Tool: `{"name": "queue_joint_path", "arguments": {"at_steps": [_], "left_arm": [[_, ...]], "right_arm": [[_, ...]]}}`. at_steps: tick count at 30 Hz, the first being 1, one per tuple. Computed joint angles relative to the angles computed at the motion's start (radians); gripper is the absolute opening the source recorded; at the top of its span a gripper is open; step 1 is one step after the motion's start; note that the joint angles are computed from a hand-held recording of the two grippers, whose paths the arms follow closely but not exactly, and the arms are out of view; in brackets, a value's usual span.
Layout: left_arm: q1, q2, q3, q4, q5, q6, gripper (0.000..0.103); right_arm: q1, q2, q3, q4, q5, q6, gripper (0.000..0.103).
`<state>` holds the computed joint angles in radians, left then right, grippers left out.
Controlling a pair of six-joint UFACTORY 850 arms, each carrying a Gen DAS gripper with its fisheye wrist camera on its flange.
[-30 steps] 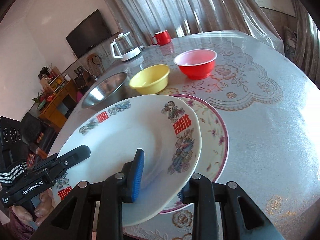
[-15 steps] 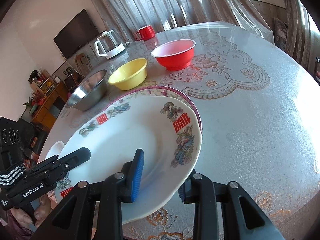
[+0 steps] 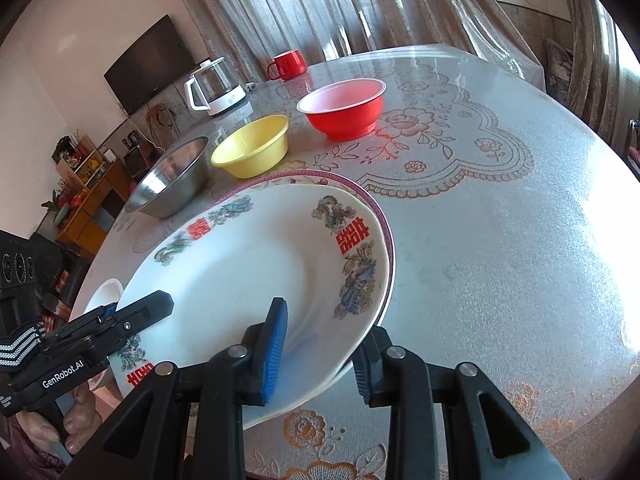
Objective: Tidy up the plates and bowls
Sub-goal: 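Lower the red-character plate onto the purple-flowered plate with both tools, then open both tools and withdraw from the stacked plates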
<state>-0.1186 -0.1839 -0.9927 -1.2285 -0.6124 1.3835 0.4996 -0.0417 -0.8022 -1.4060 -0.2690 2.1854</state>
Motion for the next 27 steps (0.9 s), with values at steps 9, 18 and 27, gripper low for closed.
{"name": "queue_joint_path", "arguments": {"at_steps": [9, 18, 27], "left_arm": [[0.007, 0.005, 0.008, -0.003, -0.009, -0.02, 0.04], [0.009, 0.007, 0.005, 0.0, -0.016, -0.052, 0.043], [-0.001, 0.01, 0.003, 0.006, 0.01, -0.057, 0.045]], "right_arm": [[0.026, -0.011, -0.023, 0.12, -0.081, -0.148, 0.031], [0.049, -0.012, -0.038, 0.249, -0.174, -0.282, 0.032], [0.083, -0.033, -0.05, 0.22, -0.27, -0.297, 0.031]]}}
